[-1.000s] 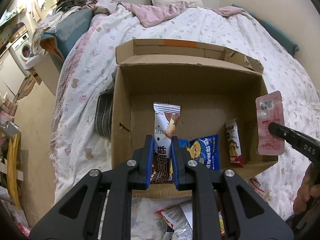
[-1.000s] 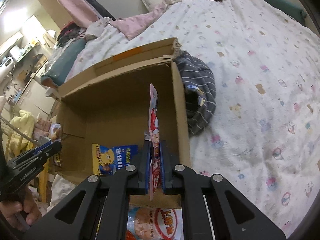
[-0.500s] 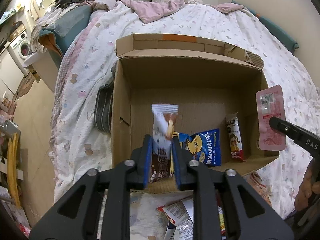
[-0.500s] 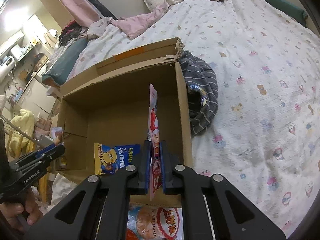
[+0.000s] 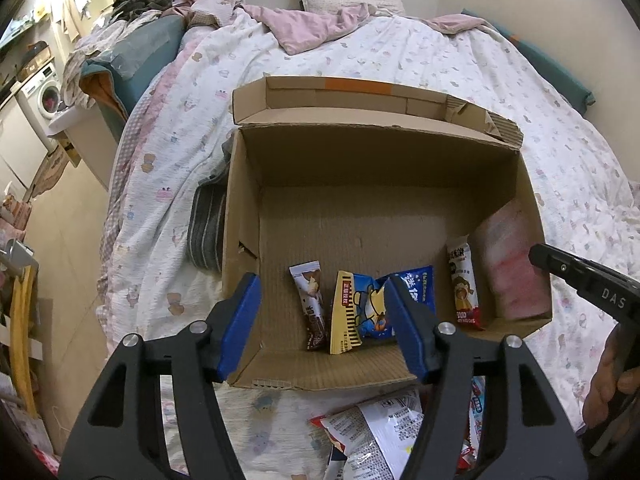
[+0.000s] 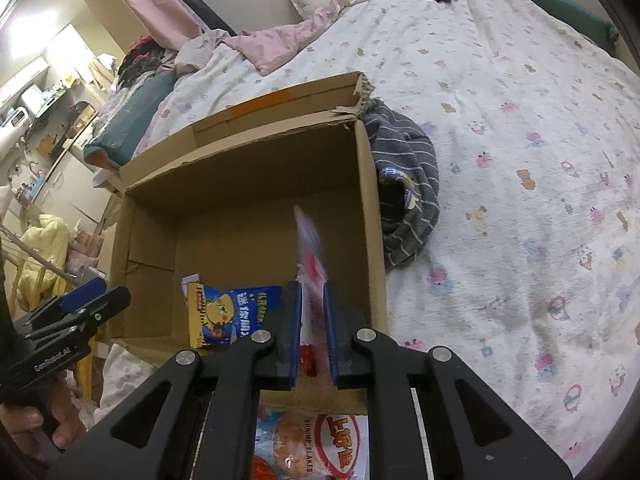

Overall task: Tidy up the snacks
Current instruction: 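Open the left gripper over the box while the right gripper releases the pink pack inside, then move the left gripper down to the white chip bag in the pile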

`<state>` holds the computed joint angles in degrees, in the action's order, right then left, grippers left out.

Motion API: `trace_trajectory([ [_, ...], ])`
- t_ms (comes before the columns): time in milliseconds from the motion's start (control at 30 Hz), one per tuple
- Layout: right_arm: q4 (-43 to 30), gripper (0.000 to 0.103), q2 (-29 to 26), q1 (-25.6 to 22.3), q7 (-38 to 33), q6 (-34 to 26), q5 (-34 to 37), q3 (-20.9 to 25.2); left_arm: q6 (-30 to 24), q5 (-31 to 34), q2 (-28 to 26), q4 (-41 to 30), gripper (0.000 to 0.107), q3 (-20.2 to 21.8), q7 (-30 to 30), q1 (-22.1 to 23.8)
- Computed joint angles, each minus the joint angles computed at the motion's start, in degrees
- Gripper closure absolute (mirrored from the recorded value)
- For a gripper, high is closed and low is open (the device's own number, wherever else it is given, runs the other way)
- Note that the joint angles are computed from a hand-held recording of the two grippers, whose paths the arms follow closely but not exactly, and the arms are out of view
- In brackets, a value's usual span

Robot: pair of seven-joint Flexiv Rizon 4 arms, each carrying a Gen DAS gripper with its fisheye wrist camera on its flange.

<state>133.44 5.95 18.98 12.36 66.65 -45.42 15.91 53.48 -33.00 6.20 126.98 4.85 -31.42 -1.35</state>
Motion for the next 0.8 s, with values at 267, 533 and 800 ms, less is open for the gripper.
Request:
trace_trajectory([
  [267,-0.14,0.08,0.12,-0.52,0.55,1.11,-2.98,-0.13,0.69,-0.99,0.31,0.37,0.046,0.06,0.77,-0.3],
  [533,0.18,0.079,1.12,-1.12,2.12,1.58,-3.93,0.12,0.55,-2.23,1.01,0.55,0.046,0.52,1.06,-0.24],
  [800,2.8,0.036,5.39,-3.47,9.66,1.88,-7.26,1.61,1.08,-6.05,4.11,2.13,0.046,1.85,3.83,-0.64],
])
